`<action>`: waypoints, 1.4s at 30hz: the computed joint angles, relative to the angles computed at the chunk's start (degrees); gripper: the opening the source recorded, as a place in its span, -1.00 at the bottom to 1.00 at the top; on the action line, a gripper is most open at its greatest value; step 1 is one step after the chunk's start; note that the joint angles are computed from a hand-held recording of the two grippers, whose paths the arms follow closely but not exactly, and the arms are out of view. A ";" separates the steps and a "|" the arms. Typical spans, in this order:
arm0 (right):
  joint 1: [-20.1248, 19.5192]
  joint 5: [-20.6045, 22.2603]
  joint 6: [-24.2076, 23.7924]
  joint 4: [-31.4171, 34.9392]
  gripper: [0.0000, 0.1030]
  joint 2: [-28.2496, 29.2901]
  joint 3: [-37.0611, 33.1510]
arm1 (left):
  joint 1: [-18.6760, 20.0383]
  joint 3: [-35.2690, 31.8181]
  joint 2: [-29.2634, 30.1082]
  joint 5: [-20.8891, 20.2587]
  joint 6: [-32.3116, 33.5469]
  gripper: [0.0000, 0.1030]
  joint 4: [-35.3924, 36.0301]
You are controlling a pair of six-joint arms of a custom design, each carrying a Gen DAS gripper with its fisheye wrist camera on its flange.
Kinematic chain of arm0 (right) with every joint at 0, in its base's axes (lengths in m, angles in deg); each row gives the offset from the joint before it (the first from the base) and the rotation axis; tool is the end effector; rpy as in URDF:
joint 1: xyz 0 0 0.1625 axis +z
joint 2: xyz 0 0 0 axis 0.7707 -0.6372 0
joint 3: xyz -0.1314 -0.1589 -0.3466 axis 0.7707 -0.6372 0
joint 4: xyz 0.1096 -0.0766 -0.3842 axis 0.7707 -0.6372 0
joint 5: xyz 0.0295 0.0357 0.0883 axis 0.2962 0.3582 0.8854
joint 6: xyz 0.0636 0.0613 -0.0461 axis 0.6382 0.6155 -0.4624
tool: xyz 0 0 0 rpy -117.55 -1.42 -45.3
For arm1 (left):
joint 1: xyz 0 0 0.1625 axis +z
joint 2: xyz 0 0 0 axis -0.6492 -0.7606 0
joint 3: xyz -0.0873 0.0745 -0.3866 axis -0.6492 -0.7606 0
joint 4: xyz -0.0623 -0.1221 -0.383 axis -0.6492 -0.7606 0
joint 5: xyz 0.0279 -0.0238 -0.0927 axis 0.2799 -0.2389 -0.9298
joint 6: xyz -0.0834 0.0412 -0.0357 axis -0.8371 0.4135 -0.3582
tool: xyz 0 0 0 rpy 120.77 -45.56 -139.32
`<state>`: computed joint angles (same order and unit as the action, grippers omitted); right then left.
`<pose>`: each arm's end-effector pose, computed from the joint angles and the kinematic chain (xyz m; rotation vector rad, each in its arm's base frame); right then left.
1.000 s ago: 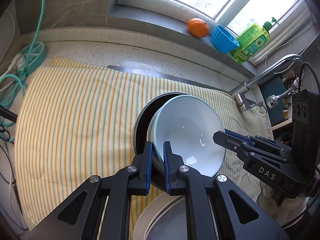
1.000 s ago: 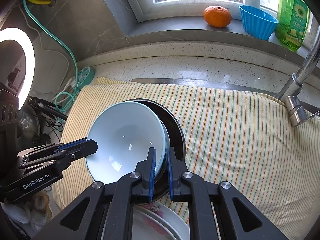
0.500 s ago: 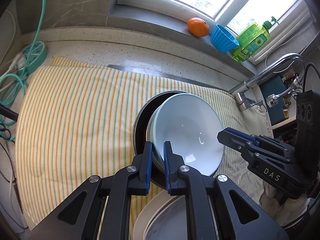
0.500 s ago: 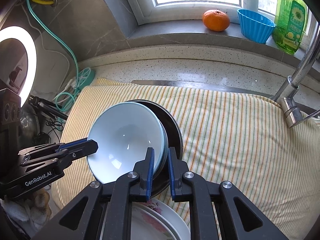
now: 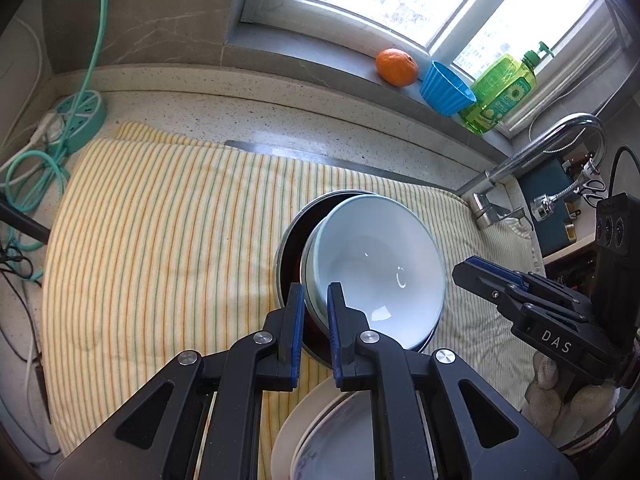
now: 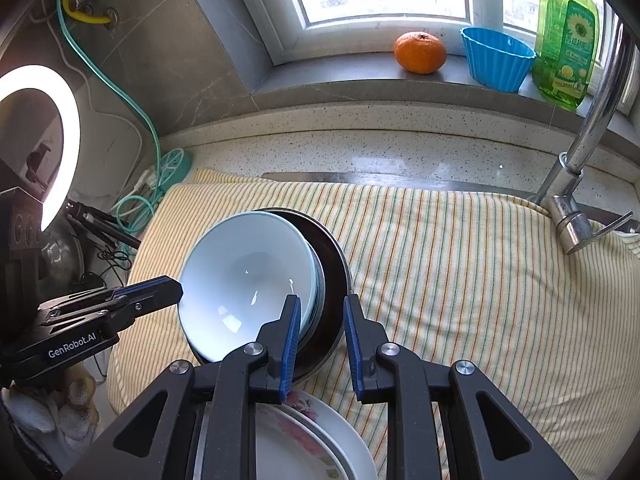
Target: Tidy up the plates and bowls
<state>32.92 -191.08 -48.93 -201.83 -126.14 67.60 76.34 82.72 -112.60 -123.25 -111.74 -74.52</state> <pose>0.0335 -0.6128 0.2639 0.8940 -2.5825 0.2031 -0.3403 -0.4951 -0.0151 -0.2225 2.5380 -0.8068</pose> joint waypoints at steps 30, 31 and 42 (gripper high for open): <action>-3.12 2.27 -0.08 -2.85 -0.36 -2.74 0.94 | -0.57 7.14 -3.04 -0.76 -3.93 -0.80 -6.20; -3.31 2.51 0.65 -2.03 -0.36 -2.70 0.69 | -0.45 7.02 -2.89 -0.97 -3.51 -0.80 -6.45; -3.77 2.22 7.13 -0.59 -0.38 -1.15 0.43 | 2.00 6.63 -2.53 -3.58 3.99 -0.81 -10.93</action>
